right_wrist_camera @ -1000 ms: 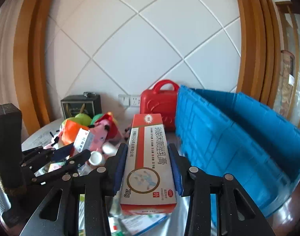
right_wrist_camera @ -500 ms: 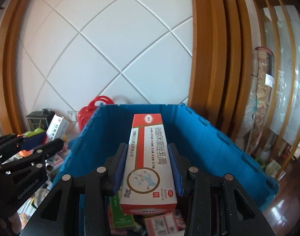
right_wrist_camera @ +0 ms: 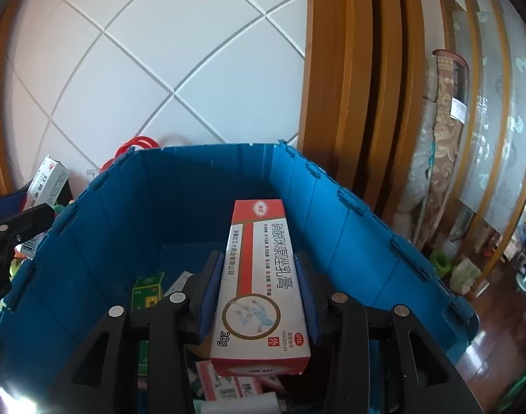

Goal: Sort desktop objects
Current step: 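Carry both white-red boxes over the blue crate and open both tools, then withdraw both tools from the crate back toward the pile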

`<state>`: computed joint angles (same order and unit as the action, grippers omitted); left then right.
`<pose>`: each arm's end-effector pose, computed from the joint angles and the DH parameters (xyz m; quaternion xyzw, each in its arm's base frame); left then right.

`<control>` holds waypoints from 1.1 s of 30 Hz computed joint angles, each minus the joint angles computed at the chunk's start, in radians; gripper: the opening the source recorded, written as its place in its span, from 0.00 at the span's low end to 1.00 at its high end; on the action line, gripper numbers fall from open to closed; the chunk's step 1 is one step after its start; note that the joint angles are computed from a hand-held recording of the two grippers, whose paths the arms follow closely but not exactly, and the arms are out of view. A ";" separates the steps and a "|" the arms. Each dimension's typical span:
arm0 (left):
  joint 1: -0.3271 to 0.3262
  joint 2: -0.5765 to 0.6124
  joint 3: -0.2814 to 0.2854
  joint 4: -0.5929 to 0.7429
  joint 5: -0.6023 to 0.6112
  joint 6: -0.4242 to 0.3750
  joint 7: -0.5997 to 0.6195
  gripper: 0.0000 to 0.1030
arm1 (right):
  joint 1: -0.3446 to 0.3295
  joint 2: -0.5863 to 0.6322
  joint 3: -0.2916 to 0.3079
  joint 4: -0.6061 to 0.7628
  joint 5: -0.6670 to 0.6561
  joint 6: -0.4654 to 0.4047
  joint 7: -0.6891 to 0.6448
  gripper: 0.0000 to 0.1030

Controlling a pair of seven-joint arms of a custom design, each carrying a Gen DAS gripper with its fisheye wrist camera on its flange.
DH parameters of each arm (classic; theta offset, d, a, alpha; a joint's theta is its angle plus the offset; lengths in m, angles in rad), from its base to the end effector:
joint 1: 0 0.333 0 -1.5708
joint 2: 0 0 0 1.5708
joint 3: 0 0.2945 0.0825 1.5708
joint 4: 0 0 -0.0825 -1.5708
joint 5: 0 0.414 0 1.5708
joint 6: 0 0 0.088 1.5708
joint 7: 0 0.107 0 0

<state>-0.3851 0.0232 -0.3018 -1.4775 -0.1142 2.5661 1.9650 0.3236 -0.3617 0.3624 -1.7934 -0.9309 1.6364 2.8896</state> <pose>0.4919 -0.3973 0.7625 -0.2348 0.8274 -0.4395 0.2593 0.3993 0.2723 0.7269 -0.3746 0.7741 -0.4762 0.1836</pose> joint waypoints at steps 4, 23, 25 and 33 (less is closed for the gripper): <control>-0.006 0.013 -0.002 0.020 0.038 -0.023 -0.025 0.25 | -0.002 -0.015 -0.007 -0.018 0.001 -0.013 -0.013 0.40; 0.024 -0.043 0.020 -0.044 -0.163 0.015 0.085 0.75 | -0.005 0.011 0.073 0.039 -0.131 -0.104 -0.007 1.00; 0.032 -0.060 0.029 -0.067 -0.193 0.025 0.098 0.75 | 0.010 0.034 0.077 0.063 -0.143 -0.114 -0.006 1.00; 0.085 -0.142 0.099 -0.181 -0.297 0.071 0.108 0.76 | 0.109 0.177 0.076 0.183 -0.276 -0.045 -0.014 1.00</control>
<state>-0.3004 -0.1187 -0.2032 -1.6581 -0.4113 2.6372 2.0728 0.4321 -0.1842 0.4388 -1.6106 -1.2069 1.5918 2.8758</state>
